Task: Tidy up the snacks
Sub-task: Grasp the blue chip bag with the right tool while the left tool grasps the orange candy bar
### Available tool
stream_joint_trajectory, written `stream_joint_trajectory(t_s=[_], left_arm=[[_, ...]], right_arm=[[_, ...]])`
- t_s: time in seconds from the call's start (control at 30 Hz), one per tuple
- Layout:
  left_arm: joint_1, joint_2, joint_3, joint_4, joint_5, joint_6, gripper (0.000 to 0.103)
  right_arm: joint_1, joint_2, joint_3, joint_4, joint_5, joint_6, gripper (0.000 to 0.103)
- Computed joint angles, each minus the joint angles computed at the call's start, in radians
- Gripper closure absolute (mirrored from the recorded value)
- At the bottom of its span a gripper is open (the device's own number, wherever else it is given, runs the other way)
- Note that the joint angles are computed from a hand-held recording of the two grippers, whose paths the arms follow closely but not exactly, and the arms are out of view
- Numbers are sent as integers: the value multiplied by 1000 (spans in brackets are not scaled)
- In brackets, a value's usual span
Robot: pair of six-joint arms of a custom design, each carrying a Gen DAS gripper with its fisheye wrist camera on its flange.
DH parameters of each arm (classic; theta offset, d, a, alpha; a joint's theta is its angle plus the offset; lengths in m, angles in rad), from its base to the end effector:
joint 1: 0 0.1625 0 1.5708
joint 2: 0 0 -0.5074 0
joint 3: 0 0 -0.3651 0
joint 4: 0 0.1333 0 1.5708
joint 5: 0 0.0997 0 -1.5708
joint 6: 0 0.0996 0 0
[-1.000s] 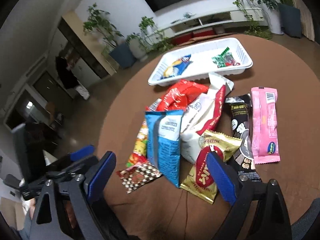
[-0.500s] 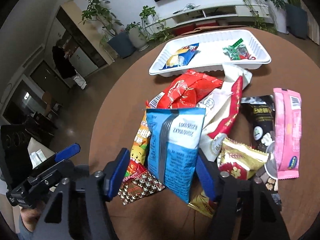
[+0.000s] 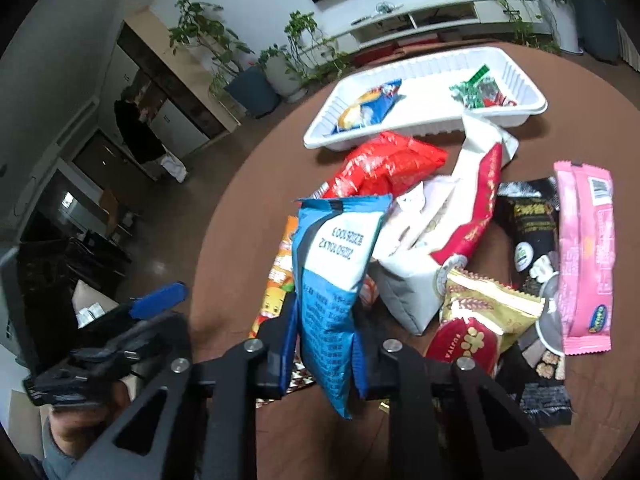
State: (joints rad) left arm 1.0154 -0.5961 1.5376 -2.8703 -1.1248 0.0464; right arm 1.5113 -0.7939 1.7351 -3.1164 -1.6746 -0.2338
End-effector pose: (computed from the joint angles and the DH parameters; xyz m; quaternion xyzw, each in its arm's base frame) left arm -0.2508 -0.7384 0.1030 0.2468 0.9282 -0.2228 0.1669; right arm 0.0806 -0.7151 0.2044 0.0676 -0.9511 0.2868 0.0924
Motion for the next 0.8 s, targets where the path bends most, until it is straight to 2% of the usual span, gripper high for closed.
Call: stream_joint_trajectory(t_s=[0.13,0.3,0.33,0.4,0.43,0.67,0.73,0.8], left_arm=[[-11,44,-81,95,64,23,26],[-18,103,-178,227,120,30,26],[-19,114,-195,246,129,35,27],[-18,138,-232,290,147,37,43],[-15,146,-245,310,154,33,45],[2,181,-301,391,185,21,47],[1,189,-307,380,201,36,53],[1,191,-311,374,205,40,76]], right_arm=[[-5,-30,40,-57,41,18,78],[-4,-56,63,-74,41,17,78],[-7,-59,67,-73,45,20,77],[-12,-61,70,-72,52,23,78],[-15,-61,70,-70,55,26,78],[-22,-60,66,-65,73,18,77],[-23,-58,66,-65,74,16,77],[-24,-59,70,-67,76,16,78]])
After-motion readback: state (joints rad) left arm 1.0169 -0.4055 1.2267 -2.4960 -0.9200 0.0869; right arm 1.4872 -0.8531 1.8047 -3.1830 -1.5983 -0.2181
